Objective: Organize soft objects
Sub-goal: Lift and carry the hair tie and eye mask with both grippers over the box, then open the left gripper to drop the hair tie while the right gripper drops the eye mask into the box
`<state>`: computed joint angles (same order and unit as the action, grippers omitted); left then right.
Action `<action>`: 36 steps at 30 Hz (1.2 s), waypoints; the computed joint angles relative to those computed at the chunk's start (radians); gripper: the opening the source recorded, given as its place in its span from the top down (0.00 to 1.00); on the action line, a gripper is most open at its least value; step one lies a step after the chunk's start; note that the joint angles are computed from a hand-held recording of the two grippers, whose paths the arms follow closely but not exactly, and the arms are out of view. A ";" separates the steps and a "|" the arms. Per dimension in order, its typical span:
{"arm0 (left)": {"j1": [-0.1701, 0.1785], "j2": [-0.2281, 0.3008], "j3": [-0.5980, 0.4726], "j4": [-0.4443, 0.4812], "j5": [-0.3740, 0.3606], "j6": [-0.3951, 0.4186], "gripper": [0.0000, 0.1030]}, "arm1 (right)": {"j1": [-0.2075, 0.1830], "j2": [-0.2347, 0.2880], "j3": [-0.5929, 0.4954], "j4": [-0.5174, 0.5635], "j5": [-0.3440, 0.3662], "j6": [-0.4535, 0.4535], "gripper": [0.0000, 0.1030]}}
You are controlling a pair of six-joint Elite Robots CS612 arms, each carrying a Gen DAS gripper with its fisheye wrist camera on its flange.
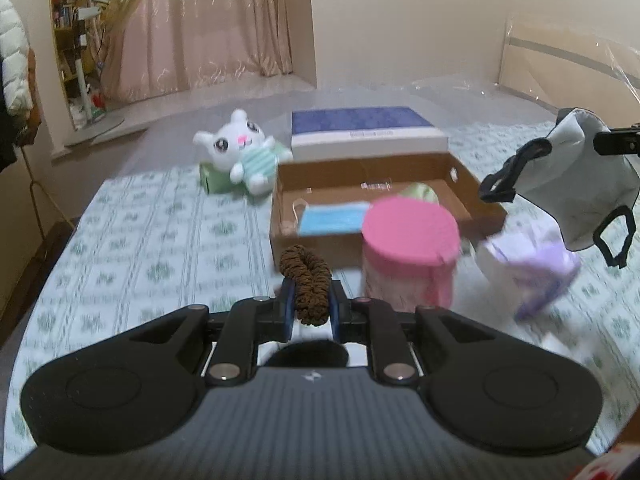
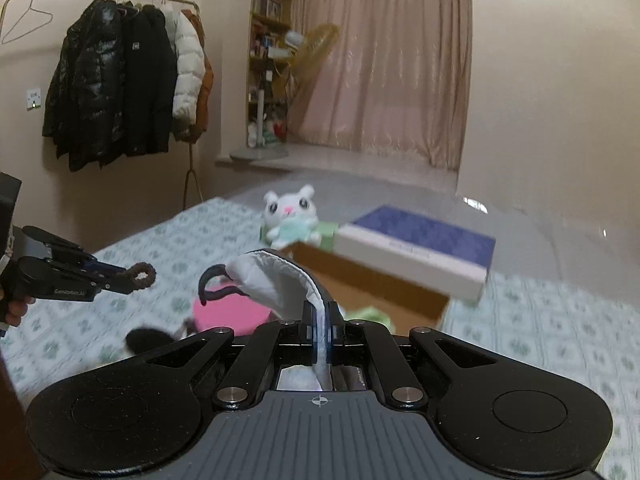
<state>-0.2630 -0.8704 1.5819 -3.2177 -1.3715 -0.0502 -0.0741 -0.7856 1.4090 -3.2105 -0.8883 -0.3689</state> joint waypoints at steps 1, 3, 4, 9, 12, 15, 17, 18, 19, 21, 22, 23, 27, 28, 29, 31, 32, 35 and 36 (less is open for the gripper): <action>0.004 0.011 -0.023 0.003 -0.006 0.007 0.84 | 0.002 0.015 -0.026 0.004 0.005 0.001 0.96; 0.014 0.033 -0.072 0.025 -0.022 0.011 0.84 | 0.009 0.046 -0.080 0.011 0.004 0.000 0.96; 0.018 0.045 -0.095 0.033 -0.035 0.014 0.84 | 0.013 0.064 -0.109 0.013 0.003 -0.003 0.96; 0.035 0.114 -0.232 0.098 -0.062 0.039 0.84 | 0.029 0.154 -0.266 0.054 0.000 -0.016 0.96; 0.044 0.163 -0.329 0.158 -0.091 0.050 0.84 | 0.041 0.209 -0.359 0.079 -0.018 -0.035 0.96; 0.050 0.212 -0.424 0.223 -0.109 0.055 0.84 | 0.052 0.263 -0.455 0.115 -0.043 -0.033 0.96; 0.051 0.244 -0.481 0.253 -0.112 0.073 0.84 | 0.057 0.298 -0.514 0.136 -0.060 -0.032 0.96; 0.050 0.262 -0.512 0.266 -0.107 0.078 0.84 | 0.059 0.308 -0.531 0.142 -0.067 -0.034 0.96; 0.051 0.278 -0.539 0.278 -0.112 0.083 0.83 | 0.062 0.326 -0.562 0.152 -0.077 -0.034 0.96; 0.053 0.312 -0.598 0.310 -0.114 0.082 0.80 | 0.063 0.349 -0.600 0.164 -0.082 -0.032 0.96; 0.053 0.325 -0.619 0.319 -0.114 0.083 0.78 | 0.064 0.362 -0.622 0.174 -0.086 -0.033 0.96; 0.054 0.341 -0.645 0.324 -0.119 0.085 0.76 | 0.066 0.373 -0.639 0.179 -0.092 -0.036 0.96; 0.057 0.389 -0.723 0.343 -0.135 0.083 0.70 | 0.074 0.408 -0.698 0.208 -0.120 -0.069 0.96; 0.058 0.399 -0.740 0.356 -0.139 0.081 0.64 | 0.075 0.415 -0.712 0.222 -0.124 -0.077 0.96; 0.060 0.408 -0.756 0.366 -0.147 0.074 0.60 | 0.076 0.423 -0.725 0.227 -0.128 -0.083 0.96; 0.064 0.422 -0.780 0.382 -0.160 0.055 0.59 | 0.079 0.434 -0.745 0.233 -0.139 -0.089 0.96; 0.066 0.424 -0.784 0.389 -0.169 0.047 0.58 | 0.080 0.441 -0.755 0.236 -0.143 -0.089 0.96; 0.069 0.427 -0.788 0.409 -0.173 0.039 0.58 | 0.082 0.459 -0.785 0.246 -0.150 -0.088 0.96; 0.069 0.425 -0.783 0.409 -0.170 0.045 0.58 | 0.083 0.464 -0.792 0.245 -0.156 -0.094 0.96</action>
<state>-0.1940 -0.4449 0.7992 -2.8089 -1.5415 -0.0051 0.0090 -0.3216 0.6165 -2.9659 -1.0440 -0.4628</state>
